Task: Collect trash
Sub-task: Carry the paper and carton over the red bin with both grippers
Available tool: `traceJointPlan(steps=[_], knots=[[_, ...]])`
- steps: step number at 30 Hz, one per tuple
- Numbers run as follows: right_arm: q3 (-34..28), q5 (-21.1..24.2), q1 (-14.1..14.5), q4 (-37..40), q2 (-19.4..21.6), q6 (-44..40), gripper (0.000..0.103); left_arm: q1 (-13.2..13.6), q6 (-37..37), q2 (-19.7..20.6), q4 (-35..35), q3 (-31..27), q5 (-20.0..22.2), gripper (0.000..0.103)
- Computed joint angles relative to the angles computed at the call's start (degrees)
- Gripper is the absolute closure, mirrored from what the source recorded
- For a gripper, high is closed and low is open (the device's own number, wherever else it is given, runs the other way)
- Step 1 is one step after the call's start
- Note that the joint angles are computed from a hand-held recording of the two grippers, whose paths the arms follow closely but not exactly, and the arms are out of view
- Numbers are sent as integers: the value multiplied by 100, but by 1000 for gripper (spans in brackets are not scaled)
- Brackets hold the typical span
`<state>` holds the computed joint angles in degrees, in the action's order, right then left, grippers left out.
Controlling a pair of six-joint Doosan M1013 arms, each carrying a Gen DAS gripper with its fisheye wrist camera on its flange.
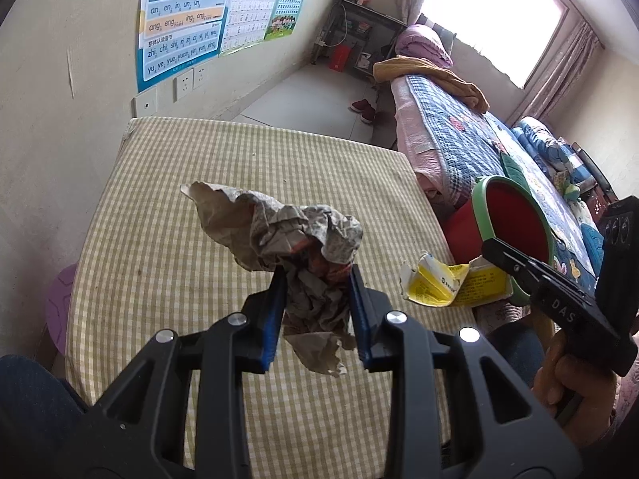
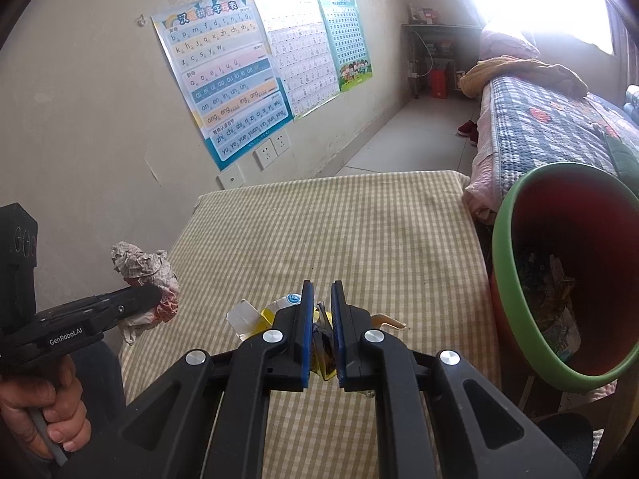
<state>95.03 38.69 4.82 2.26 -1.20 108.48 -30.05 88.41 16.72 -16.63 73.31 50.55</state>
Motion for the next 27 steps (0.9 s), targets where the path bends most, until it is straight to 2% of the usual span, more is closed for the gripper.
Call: traceJointPlan(steps=[14,27], knots=[[193,-174,-481,-319,-351,462,94,-382,476,269,-182,-517,243,74],[307,-322,-1102,-771,-591,978,94,-793,1044,800,-569,-1423,663,74]])
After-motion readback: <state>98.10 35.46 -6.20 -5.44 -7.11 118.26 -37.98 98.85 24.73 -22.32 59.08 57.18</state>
